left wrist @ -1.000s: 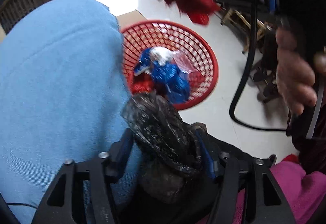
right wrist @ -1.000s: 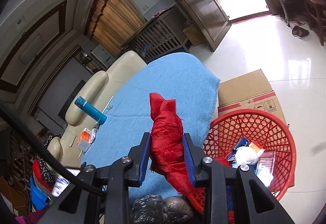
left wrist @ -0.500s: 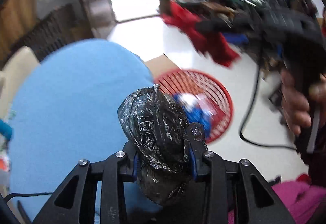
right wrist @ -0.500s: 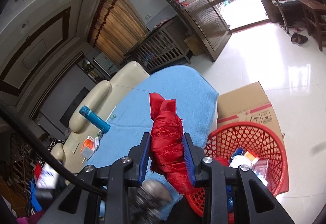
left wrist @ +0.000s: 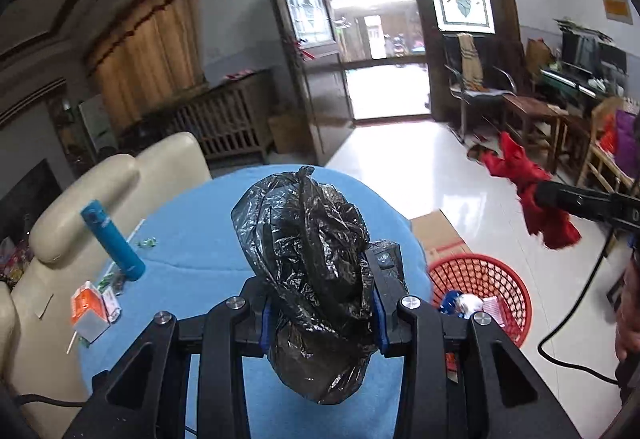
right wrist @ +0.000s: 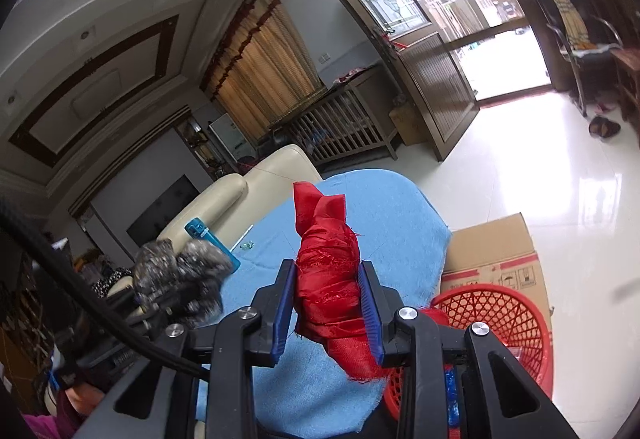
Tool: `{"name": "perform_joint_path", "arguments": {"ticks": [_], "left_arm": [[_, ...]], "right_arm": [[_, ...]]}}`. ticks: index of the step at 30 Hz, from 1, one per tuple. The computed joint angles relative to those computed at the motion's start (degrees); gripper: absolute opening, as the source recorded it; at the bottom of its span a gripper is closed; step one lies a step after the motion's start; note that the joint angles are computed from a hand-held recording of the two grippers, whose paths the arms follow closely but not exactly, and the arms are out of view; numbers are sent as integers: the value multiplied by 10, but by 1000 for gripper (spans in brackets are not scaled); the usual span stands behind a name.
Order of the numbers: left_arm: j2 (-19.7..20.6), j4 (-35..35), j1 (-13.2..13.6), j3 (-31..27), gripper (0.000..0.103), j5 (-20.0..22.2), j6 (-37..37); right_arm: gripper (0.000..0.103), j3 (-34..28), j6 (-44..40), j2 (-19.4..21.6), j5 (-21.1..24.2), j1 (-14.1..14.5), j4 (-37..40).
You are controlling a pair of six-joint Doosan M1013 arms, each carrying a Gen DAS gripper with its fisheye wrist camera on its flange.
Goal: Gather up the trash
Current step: 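Hold the black bag and red net bag above the red mesh basket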
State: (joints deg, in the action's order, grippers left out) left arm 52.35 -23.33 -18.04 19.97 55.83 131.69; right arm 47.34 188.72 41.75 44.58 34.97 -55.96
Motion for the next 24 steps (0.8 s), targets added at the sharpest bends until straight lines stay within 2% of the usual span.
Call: {"name": "perform_joint_path", "arguments": {"ticks": [6,10,24], "left_arm": [[-16,-4,0,35,39,-38,-7],[-36,-1,-2,72,39,-73,-5],[-43,41,-13,79,40,-89,-29]], "right_arm": [[34,-31,-51,11,28,7,3],[34,-30,-54,11,24,8,-2],[34,2,-23,-2,19,6,-17]]}}
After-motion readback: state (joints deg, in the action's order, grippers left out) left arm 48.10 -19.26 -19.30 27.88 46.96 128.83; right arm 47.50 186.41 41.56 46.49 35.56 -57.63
